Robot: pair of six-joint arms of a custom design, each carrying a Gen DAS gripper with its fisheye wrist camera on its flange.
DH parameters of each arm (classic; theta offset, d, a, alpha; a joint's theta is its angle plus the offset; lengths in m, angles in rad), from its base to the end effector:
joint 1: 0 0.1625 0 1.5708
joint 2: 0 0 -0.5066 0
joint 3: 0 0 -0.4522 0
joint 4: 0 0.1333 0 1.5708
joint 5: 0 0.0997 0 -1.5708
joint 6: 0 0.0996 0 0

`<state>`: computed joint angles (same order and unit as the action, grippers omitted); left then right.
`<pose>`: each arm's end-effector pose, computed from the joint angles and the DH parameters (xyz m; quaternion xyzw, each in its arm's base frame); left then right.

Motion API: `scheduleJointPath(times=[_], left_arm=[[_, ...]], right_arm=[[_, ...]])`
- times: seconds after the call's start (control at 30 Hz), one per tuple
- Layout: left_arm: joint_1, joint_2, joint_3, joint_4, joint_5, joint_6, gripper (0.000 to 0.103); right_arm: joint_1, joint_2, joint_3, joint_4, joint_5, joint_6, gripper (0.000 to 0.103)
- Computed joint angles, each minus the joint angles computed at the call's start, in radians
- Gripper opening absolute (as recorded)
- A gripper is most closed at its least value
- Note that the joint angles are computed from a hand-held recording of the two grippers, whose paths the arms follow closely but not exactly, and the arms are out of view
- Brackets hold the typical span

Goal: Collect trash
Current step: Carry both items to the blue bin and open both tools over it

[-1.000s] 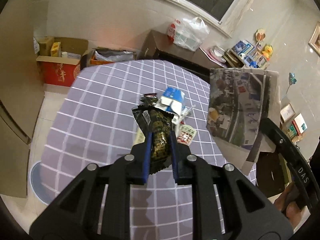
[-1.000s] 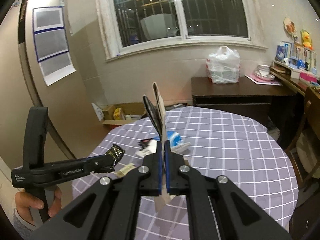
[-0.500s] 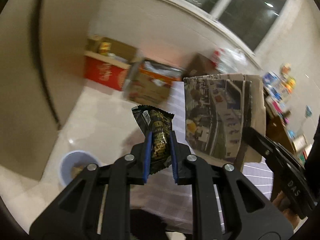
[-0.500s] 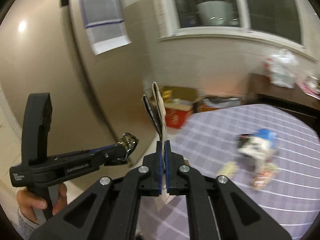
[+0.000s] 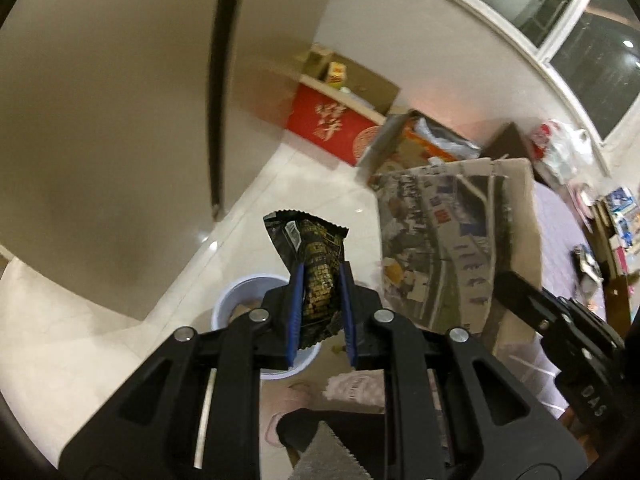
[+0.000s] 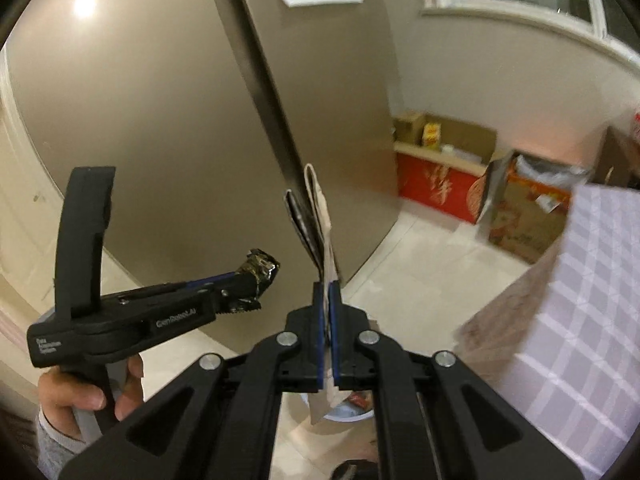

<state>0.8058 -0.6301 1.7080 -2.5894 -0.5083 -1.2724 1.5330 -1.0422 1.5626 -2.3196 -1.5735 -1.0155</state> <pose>-0.3397 -0.6719 0.0083 -0.2018 0.8380 -0.4177 0.2873 0.1039 -0.7720 0.3007 0.4664 -0.8772 0.0978 0.0584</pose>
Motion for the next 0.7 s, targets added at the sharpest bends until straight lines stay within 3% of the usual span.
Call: scheduleJointPath(times=[0.1, 0.13, 0.33, 0.5, 0.7], left_arm=[[0.021, -0.006, 0.008, 0.039, -0.02, -0.034, 0.018], [0.028, -0.006, 0.012, 0.036, -0.03, -0.036, 0.018], [0.039, 0.002, 0.015, 0.037, -0.061, -0.033, 0.018], [0.047, 0.023, -0.021, 0.043, -0.067, 0.01, 0.018], [0.048, 0.029, -0.04, 0.054, -0.074, 0.033, 0.02]], right_arm=[[0.001, 0.038, 0.021, -0.054, -0.007, 0.001, 0.01], [0.001, 0.05, 0.026, -0.079, -0.017, -0.003, 0.018], [-0.005, 0.07, 0.039, -0.118, -0.082, 0.001, 0.023], [-0.001, 0.047, 0.072, -0.177, -0.081, -0.043, 0.035], [0.001, 0.033, 0.073, -0.205, -0.071, -0.046, 0.042]])
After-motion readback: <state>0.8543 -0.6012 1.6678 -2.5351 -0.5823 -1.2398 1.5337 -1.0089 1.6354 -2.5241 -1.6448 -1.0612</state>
